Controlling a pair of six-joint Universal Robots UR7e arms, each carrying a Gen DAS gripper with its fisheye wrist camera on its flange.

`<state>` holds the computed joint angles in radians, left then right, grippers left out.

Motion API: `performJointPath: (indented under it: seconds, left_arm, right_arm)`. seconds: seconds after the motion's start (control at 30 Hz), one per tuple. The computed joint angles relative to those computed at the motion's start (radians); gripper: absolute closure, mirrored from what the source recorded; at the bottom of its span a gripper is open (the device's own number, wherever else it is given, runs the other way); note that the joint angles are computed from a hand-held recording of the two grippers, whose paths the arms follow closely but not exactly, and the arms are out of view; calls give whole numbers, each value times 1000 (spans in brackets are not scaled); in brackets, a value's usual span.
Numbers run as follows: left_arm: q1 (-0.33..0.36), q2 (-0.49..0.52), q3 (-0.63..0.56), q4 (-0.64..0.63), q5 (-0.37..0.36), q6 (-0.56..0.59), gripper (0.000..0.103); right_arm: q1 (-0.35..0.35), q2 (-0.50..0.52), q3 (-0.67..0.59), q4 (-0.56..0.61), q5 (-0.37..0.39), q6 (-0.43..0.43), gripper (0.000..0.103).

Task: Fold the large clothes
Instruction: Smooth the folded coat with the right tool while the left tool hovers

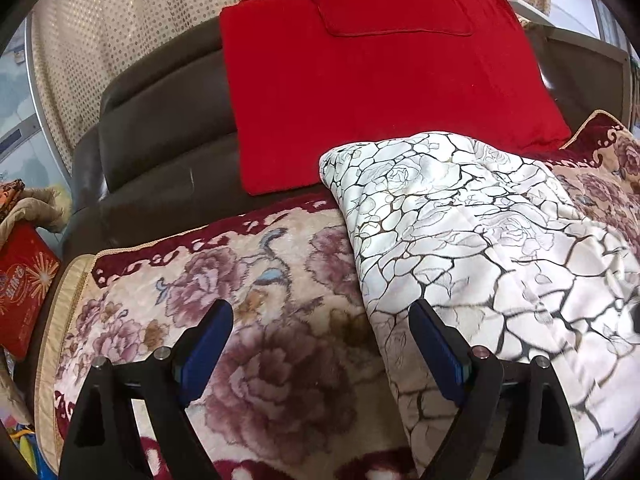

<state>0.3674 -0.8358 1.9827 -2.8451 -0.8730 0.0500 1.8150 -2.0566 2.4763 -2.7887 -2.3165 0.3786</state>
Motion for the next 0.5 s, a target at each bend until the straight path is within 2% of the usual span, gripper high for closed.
performJointPath:
  seconds: [0.07, 0.2, 0.3, 0.33, 0.37, 0.43, 0.5]
  left_arm:
    - [-1, -11, 14, 3, 3, -8, 13]
    - [7, -45, 40, 83, -55, -89, 13]
    - [4, -64, 56, 78, -63, -106, 13]
    - [5, -72, 59, 78, -70, -110, 13]
    - [6, -85, 66, 70, -86, -120, 13]
    - [8, -120, 87, 29, -146, -134, 13]
    - [11, -150, 112, -22, -213, -135, 13]
  right_arm:
    - [-5, 15, 5, 12, -21, 10, 66]
    - [-105, 30, 51, -42, 28, -54, 66]
    - [-111, 17, 61, -50, 40, -47, 65]
    - [-114, -7, 55, -29, 62, -34, 63]
    - [-119, -27, 52, -14, 80, -23, 55]
    - [-129, -76, 50, 9, 131, -4, 45]
    - [-131, -117, 54, 13, 174, 1, 40]
